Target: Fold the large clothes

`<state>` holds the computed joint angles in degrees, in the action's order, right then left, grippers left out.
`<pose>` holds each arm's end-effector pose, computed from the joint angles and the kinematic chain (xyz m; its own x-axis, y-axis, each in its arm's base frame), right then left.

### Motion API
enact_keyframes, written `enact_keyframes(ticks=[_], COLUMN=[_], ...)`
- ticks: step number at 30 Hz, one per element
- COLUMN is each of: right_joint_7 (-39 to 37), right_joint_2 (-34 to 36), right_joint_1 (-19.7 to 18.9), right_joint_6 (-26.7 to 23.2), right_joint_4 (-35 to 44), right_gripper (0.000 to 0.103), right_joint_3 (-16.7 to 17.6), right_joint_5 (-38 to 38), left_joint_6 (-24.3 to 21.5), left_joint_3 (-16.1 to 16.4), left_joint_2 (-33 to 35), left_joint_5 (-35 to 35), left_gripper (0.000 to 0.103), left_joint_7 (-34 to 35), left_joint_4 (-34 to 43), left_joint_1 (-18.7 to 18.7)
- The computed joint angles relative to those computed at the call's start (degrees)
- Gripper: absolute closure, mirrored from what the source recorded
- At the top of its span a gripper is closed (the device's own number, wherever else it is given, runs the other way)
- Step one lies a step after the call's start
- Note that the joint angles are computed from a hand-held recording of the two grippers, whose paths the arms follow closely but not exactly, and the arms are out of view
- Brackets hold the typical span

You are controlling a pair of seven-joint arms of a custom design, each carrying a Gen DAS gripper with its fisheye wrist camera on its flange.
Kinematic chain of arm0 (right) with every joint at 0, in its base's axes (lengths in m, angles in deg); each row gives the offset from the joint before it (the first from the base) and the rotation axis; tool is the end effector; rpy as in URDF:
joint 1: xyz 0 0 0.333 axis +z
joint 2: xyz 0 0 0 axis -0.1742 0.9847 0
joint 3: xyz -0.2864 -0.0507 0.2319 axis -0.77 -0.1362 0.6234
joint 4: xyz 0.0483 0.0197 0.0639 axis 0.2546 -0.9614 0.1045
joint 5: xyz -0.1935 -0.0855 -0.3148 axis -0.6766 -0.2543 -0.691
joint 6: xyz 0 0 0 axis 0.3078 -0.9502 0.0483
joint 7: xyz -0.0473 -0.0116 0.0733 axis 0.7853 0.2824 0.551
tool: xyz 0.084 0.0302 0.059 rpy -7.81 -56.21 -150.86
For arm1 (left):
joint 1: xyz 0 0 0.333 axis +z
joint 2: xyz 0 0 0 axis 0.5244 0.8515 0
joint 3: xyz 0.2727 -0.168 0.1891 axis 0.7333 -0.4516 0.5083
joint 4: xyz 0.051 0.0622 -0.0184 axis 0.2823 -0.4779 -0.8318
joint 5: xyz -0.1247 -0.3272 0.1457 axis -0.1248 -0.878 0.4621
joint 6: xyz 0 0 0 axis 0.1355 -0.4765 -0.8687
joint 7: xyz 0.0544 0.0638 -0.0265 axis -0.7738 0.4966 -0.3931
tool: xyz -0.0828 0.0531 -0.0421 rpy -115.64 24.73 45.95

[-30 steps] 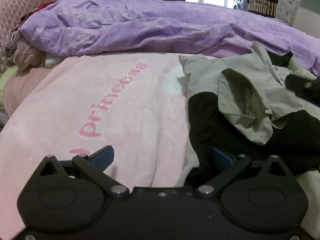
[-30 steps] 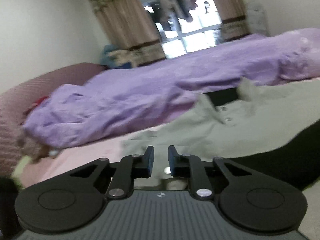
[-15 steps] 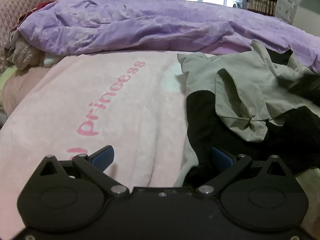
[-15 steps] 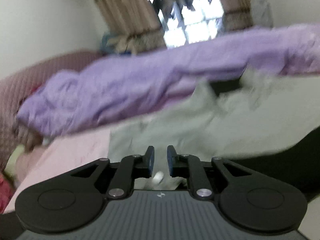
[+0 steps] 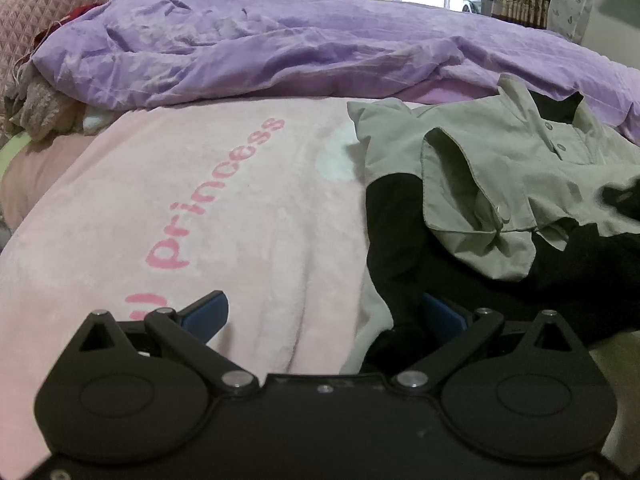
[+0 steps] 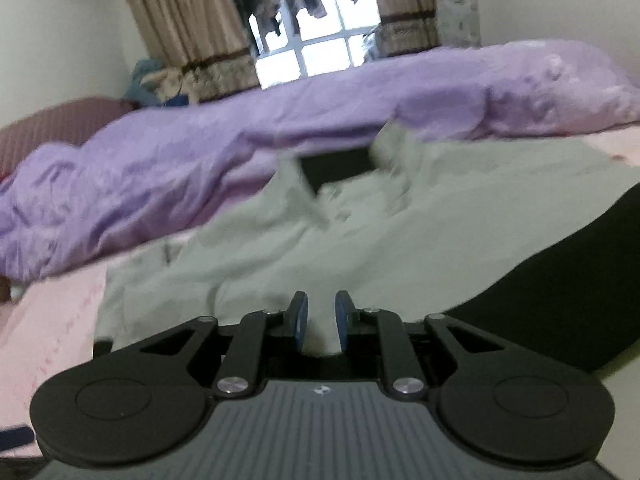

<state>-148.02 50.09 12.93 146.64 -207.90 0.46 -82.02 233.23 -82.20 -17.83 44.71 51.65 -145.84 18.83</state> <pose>0.4691 0.2716 0.4925 -0.4344 -0.8582 -0.2735 -0.2930 0.4218 -0.8581 0.7207 -0.2825 0.3614 -0.3382 -0.9408 -0.0235 -0.6521 0.2523 -0.7149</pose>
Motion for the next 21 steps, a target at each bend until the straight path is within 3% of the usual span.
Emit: enact_keyframes(ticks=[4, 7, 8, 9, 10, 11, 16, 21], right_joint_7=[-3.4, -8.3, -10.0, -10.5, -8.4, -3.8, -5.8, -9.6], right_joint_2=[-6.1, -7.2, -6.9, -6.7, -6.7, -7.1, -9.8, -13.9], right_joint_1=[-0.6, -2.8, -3.8, -5.1, -6.1, -7.4, -8.1, -9.0], right_joint_6=[-9.4, -12.0, -10.8, -6.5, -2.3, -1.4, -2.1, -10.3], right_joint_4=[-4.6, -6.4, -7.0, -8.1, -9.5, -10.9, -11.5, -13.6], right_gripper=[0.081, 0.081, 0.081, 0.081, 0.081, 0.081, 0.08, 0.075], right_joint_3=[0.7, -0.2, -1.2, -2.9, -4.1, -3.3, -2.1, -0.4], right_joint_5=[3.3, 7.0, 8.6, 9.3, 7.7, 3.1, 1.5, 1.8], left_joint_6=[-0.3, -0.2, -0.1, 0.0, -0.1, -0.1, 0.5, 1.3], left_joint_3=[-0.6, 0.0, 0.1, 0.0, -0.1, -0.1, -0.5, -0.1], left_joint_2=[0.5, 0.8, 0.8, 1.0, 1.0, 1.2, 1.5, 1.9], left_joint_5=[-0.5, -0.4, -0.4, -0.4, -0.5, -0.5, -0.9, -0.8], left_gripper=[0.0, 0.0, 0.0, 0.0, 0.0, 0.0, 0.0, 0.0], left_joint_7=[0.4, 0.1, 0.1, 0.1, 0.1, 0.0, -0.2, -0.6], left_joint_4=[0.5, 0.8, 0.8, 0.9, 0.9, 1.1, 1.1, 1.3], left_joint_1=[0.3, -0.2, -0.3, -0.2, -0.2, -0.2, 0.1, -0.2])
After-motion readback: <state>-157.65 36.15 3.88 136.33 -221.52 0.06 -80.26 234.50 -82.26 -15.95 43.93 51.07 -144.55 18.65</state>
